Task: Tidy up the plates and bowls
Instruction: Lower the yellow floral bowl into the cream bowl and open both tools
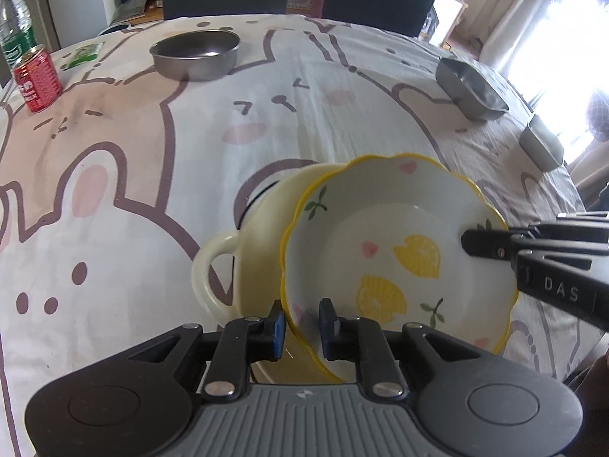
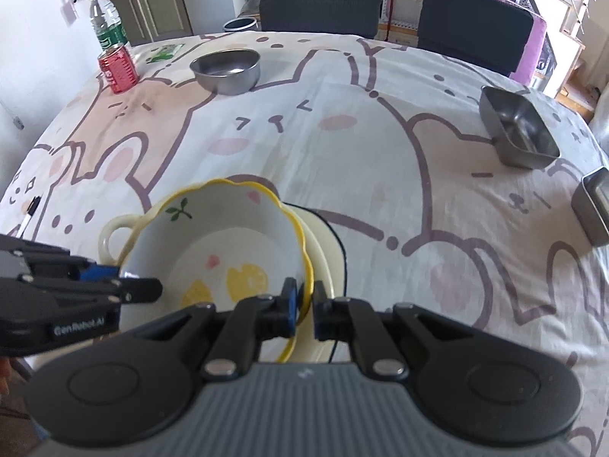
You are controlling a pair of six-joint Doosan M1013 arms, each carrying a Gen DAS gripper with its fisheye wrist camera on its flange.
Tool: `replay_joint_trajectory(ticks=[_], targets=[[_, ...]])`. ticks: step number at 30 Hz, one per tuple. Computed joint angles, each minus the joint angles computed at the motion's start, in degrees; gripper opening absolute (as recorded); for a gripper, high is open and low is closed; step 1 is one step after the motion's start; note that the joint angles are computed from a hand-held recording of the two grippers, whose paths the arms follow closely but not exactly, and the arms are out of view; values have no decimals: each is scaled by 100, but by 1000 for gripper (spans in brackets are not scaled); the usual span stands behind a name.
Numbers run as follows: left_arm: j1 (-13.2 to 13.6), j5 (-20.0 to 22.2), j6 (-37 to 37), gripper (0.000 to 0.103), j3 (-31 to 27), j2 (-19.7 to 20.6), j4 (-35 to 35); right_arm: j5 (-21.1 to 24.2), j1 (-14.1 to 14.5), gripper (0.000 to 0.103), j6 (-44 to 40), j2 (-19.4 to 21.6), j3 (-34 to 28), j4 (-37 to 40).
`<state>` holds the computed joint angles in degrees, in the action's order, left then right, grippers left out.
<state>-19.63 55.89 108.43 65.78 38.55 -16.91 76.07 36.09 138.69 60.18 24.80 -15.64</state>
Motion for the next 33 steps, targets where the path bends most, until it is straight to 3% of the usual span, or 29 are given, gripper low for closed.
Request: replay_joint_trajectory(ticks=[11,27,33], targets=[[-43,127,128,22,-81,93,59,411,33,8,-205,222,-388,-176],[87,-104,351,21,-59,16,-246,500,29,9,-413,317,-563,-179],[101,-109,390,21,-54,18,-141,467,-21,10,-525,371,-632,177]])
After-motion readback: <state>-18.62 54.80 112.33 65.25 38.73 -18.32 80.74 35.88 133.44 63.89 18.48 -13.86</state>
